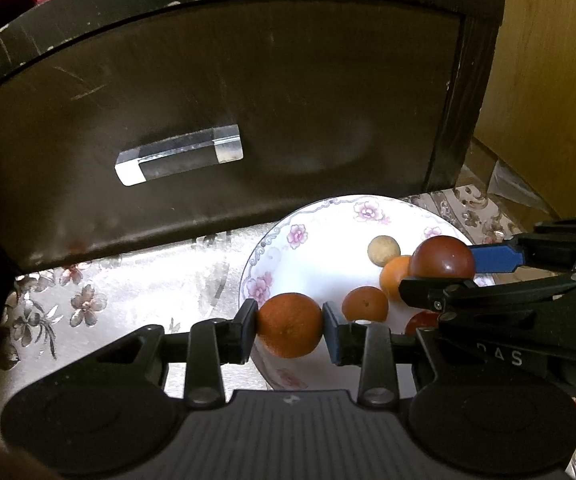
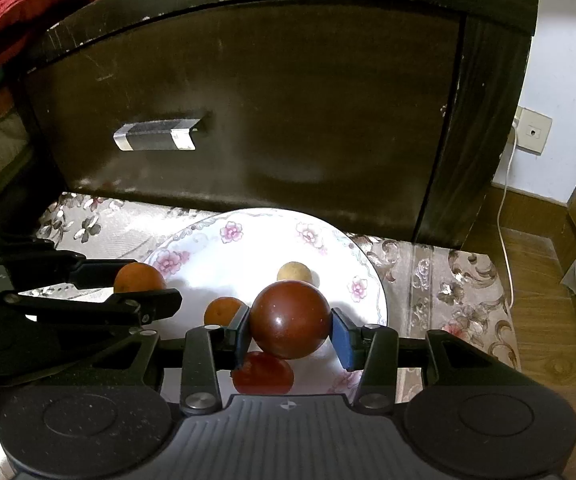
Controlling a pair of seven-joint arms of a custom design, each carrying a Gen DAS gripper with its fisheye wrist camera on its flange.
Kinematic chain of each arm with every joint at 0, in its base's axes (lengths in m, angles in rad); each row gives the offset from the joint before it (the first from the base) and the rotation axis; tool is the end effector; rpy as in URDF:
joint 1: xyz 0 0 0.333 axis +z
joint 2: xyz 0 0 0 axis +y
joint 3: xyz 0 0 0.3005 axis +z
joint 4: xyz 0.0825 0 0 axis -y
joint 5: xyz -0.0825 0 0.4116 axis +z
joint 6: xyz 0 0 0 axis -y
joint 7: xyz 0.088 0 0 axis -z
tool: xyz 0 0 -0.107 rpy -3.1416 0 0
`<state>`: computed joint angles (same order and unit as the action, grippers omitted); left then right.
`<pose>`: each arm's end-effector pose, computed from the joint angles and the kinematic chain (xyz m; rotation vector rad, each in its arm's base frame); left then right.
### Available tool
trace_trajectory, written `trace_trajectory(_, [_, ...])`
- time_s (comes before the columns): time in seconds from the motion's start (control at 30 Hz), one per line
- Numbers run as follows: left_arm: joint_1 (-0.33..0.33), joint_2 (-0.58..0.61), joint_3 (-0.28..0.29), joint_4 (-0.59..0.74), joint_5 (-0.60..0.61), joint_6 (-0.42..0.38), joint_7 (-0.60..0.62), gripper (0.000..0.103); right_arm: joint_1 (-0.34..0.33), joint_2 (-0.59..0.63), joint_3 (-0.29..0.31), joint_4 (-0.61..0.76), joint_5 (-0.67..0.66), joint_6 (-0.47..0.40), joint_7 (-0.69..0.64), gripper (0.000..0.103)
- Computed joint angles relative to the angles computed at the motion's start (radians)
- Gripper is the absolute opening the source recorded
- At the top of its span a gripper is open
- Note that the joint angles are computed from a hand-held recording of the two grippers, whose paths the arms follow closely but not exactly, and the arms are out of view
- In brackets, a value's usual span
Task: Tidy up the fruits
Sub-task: 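Open both tools to drop the orange and dark red tomato into the bowl, then move both tools back toward the red tomato and brown fruit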
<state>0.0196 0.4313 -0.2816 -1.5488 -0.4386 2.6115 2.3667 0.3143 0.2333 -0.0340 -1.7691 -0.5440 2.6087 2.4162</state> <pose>0.7273 -0.1515 0.4563 -1.1380 2.3994 -0.9617 0.6596 0.2032 0.4684 -1.6511 1.9678 -0.7166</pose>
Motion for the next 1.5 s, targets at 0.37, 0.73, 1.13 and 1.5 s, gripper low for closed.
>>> trace_trajectory(0.37, [0.01,-0.036,-0.001,-0.031,-0.024,0.023,0.017,0.043,0.01,-0.024,-0.005,-0.017,-0.053,0.025,0.052,0.045])
trace_trajectory(0.73, [0.022,-0.083,0.011,-0.081,-0.046,0.027,0.051,0.044,0.005,-0.045,0.001,-0.035,-0.094,0.046,0.089,0.046])
trace_trajectory(1.13, [0.05,-0.179,0.058,-0.181,-0.089,0.0,0.11,0.045,0.017,-0.055,0.036,-0.044,-0.057,0.065,0.031,0.046])
trace_trajectory(1.5, [0.061,-0.25,0.106,-0.284,-0.13,-0.07,0.187,0.045,0.035,-0.058,0.072,-0.068,0.078,0.103,-0.148,0.046])
